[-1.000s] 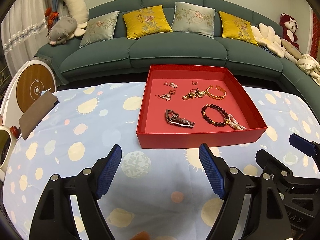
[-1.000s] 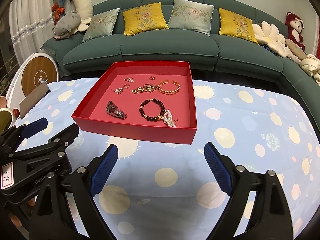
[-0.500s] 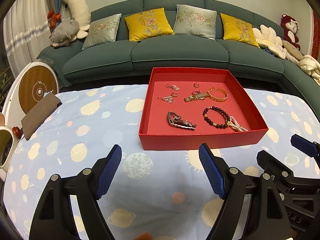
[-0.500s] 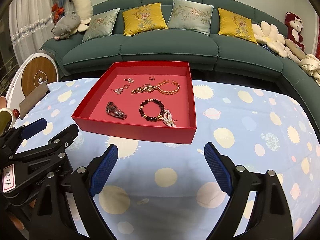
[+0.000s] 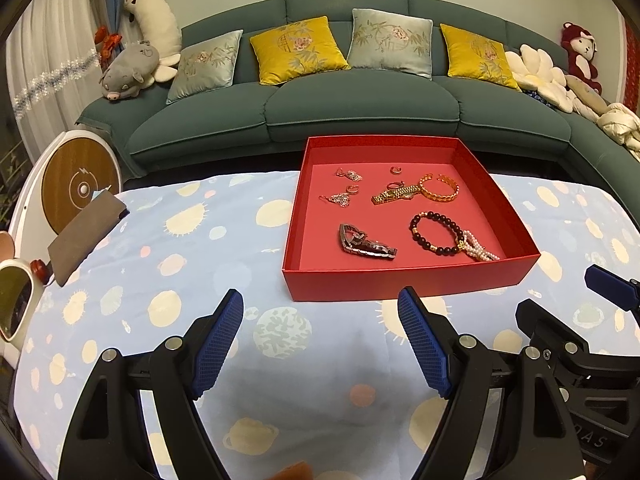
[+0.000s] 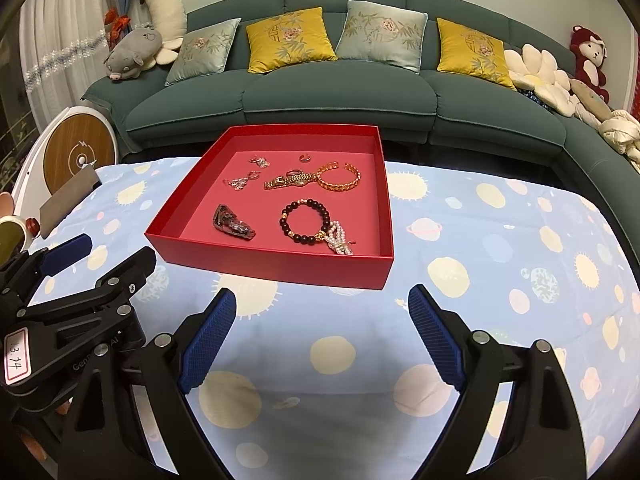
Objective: Organize jewelry
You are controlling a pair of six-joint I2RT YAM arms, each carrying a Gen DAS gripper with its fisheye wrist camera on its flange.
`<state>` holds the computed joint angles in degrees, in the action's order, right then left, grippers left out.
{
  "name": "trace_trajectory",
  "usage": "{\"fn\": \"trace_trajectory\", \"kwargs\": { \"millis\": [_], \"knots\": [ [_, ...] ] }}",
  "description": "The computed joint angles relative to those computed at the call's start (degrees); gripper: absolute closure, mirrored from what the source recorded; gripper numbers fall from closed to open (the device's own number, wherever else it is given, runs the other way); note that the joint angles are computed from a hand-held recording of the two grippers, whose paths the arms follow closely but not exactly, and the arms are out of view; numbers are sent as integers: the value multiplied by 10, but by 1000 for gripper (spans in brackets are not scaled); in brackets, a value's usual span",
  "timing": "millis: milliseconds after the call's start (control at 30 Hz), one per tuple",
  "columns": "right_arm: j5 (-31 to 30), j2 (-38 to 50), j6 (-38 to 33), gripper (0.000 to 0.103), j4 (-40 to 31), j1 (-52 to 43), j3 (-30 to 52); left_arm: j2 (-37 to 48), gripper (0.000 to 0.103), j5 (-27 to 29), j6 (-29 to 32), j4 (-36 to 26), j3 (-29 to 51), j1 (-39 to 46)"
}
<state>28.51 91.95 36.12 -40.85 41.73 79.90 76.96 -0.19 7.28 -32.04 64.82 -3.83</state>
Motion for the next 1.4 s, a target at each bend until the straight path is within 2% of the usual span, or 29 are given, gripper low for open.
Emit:
{"fn": "trace_trajectory", "kwargs": {
  "millis": [1400],
  "knots": [
    [3,2,6,18,2,7,-7,8,26,-17,2,-5,2,-1]
  ]
}}
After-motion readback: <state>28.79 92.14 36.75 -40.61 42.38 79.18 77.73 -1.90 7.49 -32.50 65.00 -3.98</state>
